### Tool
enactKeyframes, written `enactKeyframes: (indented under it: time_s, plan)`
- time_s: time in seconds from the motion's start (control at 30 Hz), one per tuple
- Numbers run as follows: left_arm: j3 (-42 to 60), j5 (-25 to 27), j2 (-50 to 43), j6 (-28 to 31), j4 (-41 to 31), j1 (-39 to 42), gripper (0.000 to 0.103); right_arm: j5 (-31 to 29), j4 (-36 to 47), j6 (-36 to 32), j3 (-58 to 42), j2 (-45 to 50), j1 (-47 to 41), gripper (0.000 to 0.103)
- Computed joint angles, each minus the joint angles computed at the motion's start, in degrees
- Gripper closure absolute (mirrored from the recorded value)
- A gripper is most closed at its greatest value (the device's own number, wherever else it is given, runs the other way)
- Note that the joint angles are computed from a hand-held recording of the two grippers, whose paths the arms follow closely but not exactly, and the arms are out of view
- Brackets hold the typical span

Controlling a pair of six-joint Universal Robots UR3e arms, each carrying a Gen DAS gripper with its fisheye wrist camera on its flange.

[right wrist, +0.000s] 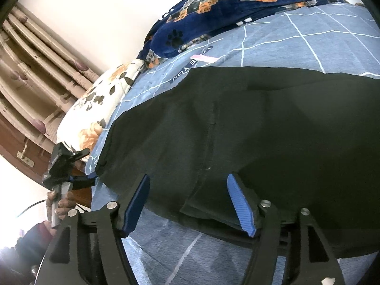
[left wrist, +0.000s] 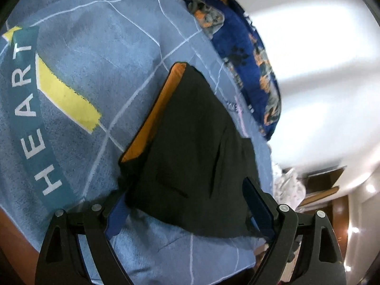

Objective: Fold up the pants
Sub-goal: 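Grasp the waistband edge with the left gripper and lift it toward the right gripper, then lift the black trousers higher with the left gripper while the right gripper approaches the waistband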

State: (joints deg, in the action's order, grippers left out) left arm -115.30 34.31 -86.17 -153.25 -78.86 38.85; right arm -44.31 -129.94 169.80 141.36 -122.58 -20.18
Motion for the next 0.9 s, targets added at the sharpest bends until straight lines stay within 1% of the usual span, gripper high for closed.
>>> enactKeyframes:
  time_s: [0.1,0.2,0.27,0.33,0.43,0.47,0.57,0.6,0.63,0.67,0.73,0.8,0.9]
  plan:
    - [-0.6,-2.1,-0.9,1.6,-0.7,0.9,0.016,-0.1,0.8,-0.4,0.1,-0.8,-0.2,0.039]
    - [-0.4,-3.9,-2.2,1.1,0.4,0.3,0.016,0.2,1.0,-0.1,0.1,-0.9,-0.2,0.038]
    - [0.3,-2.4,-2.2,0.6,3.6,-1.6,0.020,0.2,0.2,0.7,0.3,-0.9,0.1,0.036]
    - [0.3,0.3,-2.8,-0.8,8.9,-4.1,0.027,-0.3,-1.2,1.3,0.3,-0.3,1.0,0.032]
    - [-1.6,1.8,-2.1,-2.8,14.7,-5.3,0.028,-0.7,-1.8,1.5,-0.3,0.8,1.7,0.030]
    - [-2.4,1.9,-1.9,-3.5,16.4,-5.5,0.028,-0.3,-0.6,1.0,-0.7,0.9,1.4,0.030]
    - [-3.8,1.3,-1.8,-3.8,18.8,-5.5,0.029,1.3,3.5,0.3,-1.9,1.0,-0.4,0.029]
    - [-3.7,1.6,-1.7,-4.1,18.9,-5.6,0.035,1.8,4.5,0.2,-1.8,0.6,-1.0,0.029]
    - [-3.7,3.0,-1.8,-5.7,20.7,-6.1,0.058,2.4,5.0,0.3,-1.7,0.5,-1.5,0.028]
    - [-3.5,5.9,-2.0,-7.9,23.2,-7.1,0.068,2.4,4.8,0.5,-1.7,0.5,-1.5,0.028]
    - [-4.1,6.5,-2.0,-9.0,24.2,-7.3,0.068,1.9,3.4,1.3,-1.4,0.7,-0.8,0.026]
    - [-4.8,8.5,-0.5,-11.1,26.8,-8.5,0.068,1.1,1.6,2.2,-1.4,1.2,0.3,0.024]
    - [-5.7,9.9,3.7,-12.5,29.8,-9.9,0.070,0.3,0.1,2.6,-1.2,1.1,1.2,0.022]
